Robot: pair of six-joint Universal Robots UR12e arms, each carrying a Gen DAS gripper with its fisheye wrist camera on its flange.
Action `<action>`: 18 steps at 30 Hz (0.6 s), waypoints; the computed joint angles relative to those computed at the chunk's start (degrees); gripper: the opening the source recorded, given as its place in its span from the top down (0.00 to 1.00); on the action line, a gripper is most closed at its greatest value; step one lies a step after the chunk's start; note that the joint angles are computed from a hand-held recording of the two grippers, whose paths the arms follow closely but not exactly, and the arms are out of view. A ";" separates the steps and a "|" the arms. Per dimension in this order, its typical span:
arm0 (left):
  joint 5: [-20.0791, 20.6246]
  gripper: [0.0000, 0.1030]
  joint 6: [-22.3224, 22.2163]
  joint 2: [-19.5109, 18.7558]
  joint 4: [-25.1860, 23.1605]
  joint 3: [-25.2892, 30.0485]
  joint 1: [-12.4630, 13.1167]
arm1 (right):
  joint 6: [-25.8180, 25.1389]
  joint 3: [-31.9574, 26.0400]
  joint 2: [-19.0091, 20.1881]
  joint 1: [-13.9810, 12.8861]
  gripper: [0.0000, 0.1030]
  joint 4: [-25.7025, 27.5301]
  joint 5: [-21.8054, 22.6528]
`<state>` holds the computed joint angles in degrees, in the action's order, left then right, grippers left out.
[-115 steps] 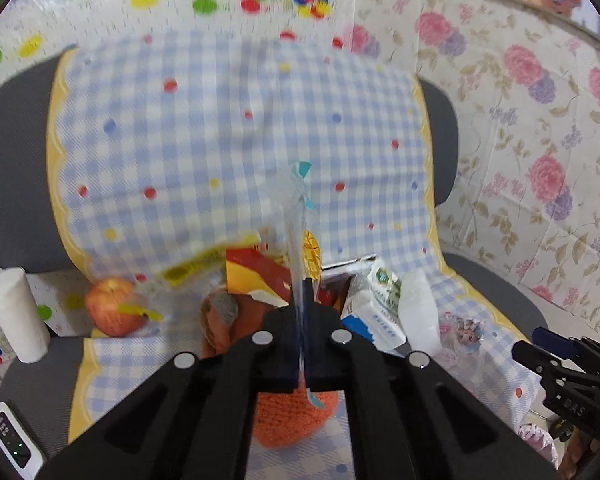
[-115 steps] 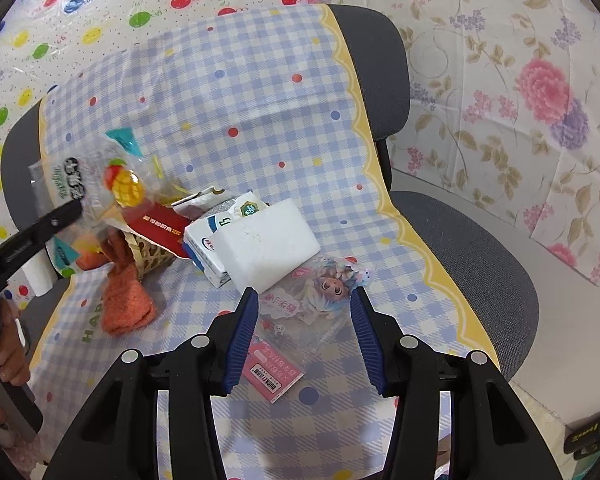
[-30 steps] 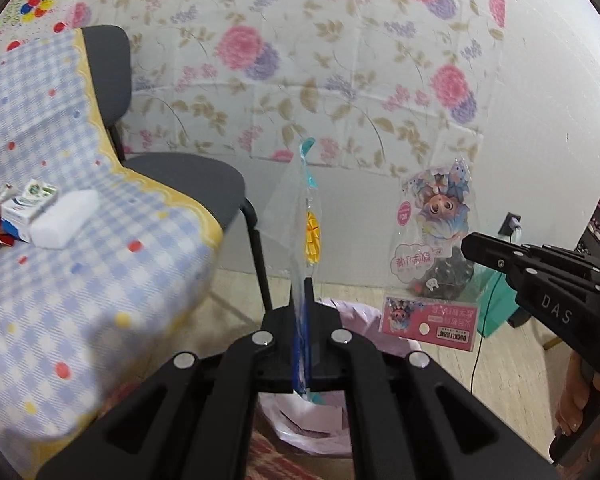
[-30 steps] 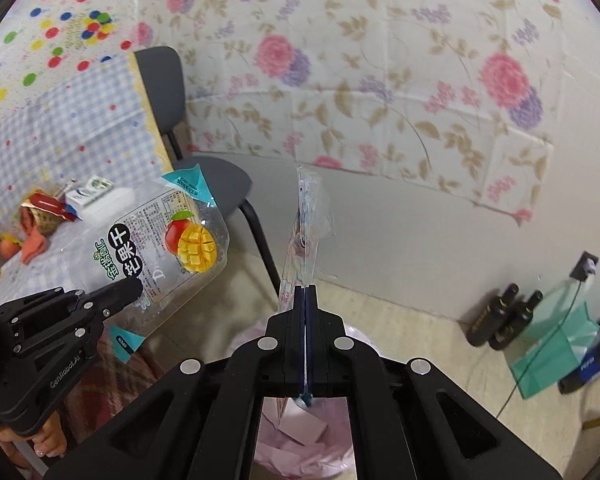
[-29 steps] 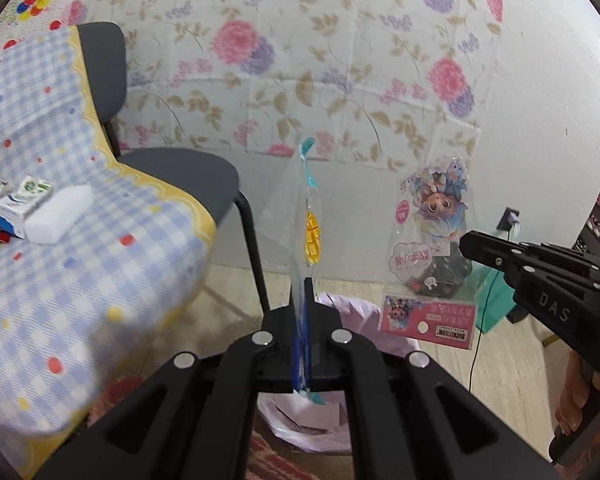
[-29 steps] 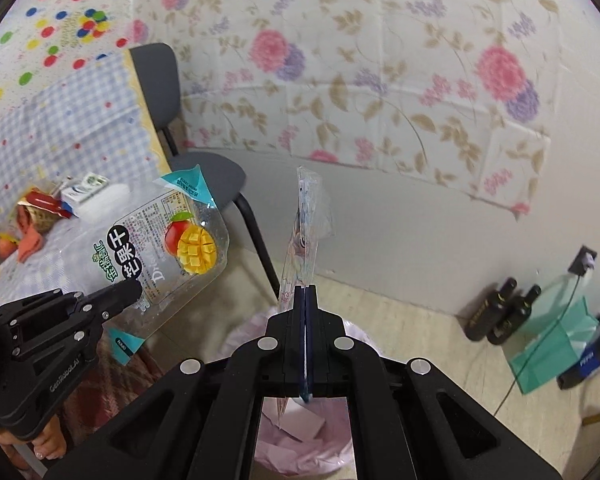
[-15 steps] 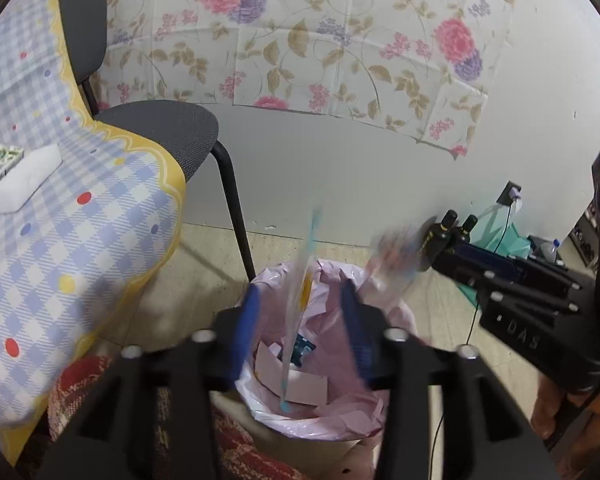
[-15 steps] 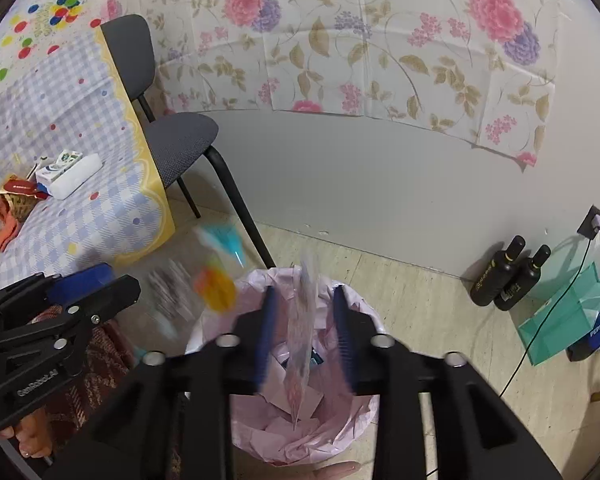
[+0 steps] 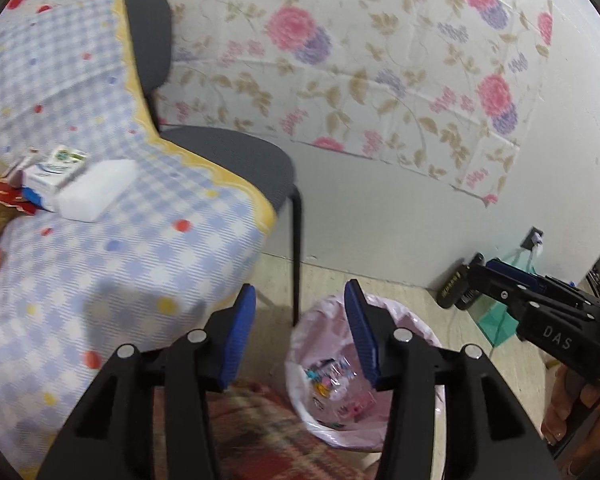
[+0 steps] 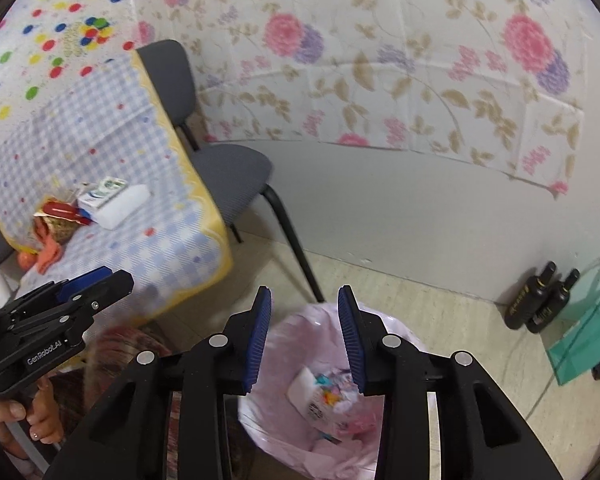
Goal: Collect trash
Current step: 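Open both tools to drop the bag and packet into the bin, then move both open tools back over the chair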
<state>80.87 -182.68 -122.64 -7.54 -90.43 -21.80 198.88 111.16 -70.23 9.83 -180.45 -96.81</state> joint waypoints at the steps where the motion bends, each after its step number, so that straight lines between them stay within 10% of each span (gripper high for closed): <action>1: 0.62 0.57 -0.39 0.22 0.53 -0.20 0.24 | -0.43 -0.66 0.35 0.30 0.64 -0.40 0.80; 18: 9.52 0.44 -6.31 6.28 6.18 -7.58 6.16 | -8.71 -11.95 5.38 4.70 0.64 1.29 8.20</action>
<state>90.39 -188.99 -116.36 -1.37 -98.01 -15.64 190.17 99.21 -64.85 14.53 -179.16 -88.61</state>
